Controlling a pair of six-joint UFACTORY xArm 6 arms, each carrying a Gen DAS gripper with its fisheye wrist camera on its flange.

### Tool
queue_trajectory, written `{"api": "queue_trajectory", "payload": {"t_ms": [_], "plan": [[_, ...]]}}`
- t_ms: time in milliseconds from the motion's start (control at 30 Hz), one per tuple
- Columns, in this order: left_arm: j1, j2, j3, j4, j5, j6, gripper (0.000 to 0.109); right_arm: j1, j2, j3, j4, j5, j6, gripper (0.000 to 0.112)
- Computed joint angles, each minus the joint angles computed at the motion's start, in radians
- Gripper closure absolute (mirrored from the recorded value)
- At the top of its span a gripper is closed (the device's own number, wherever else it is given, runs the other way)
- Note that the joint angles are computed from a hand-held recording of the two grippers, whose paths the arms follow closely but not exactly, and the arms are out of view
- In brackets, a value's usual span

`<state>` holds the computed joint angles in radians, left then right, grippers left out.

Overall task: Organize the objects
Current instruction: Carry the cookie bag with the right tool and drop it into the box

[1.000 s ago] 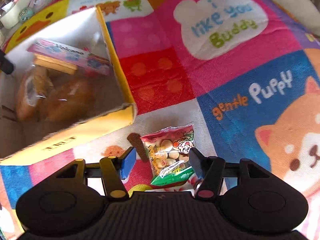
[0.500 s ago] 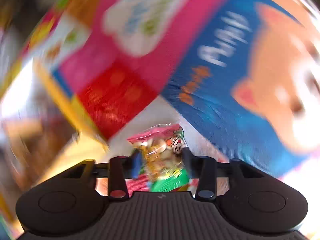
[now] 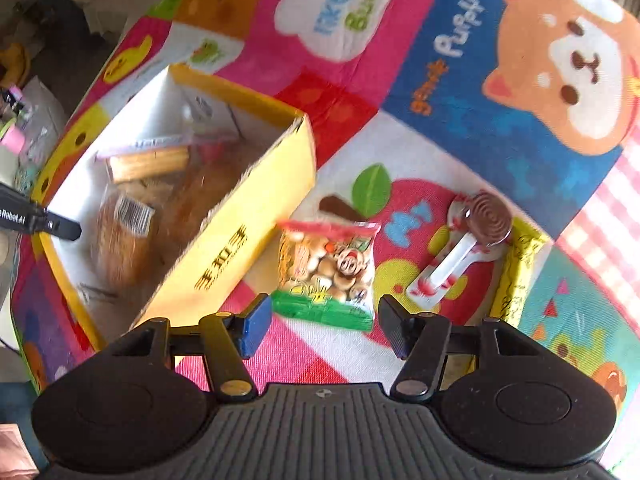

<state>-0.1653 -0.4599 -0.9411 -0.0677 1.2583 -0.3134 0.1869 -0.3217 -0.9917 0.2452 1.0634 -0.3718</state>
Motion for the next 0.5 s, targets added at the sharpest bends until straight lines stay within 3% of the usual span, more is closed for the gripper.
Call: {"api": "queue_trajectory", "payload": {"t_ms": [100,200,267,500], "plan": [[0.004,-0.014,0.013,-0.009,-0.005,0.005,0.100,0.005,0.030,-0.021,0.015,-0.013,0.030,0.052],[0.005,-0.021,0.020,-0.013,-0.007,0.019,0.100,0.038,0.066,-0.024,-0.034,-0.083,0.027,0.039],[0.001,-0.026,0.023,-0.010,-0.007,0.026,0.100,0.050,0.111,-0.044,-0.069,-0.101,0.034,0.038],[-0.008,-0.030,0.035,0.003,0.005,0.036,0.100,0.036,0.170,-0.088,-0.003,-0.054,0.040,0.038]]}}
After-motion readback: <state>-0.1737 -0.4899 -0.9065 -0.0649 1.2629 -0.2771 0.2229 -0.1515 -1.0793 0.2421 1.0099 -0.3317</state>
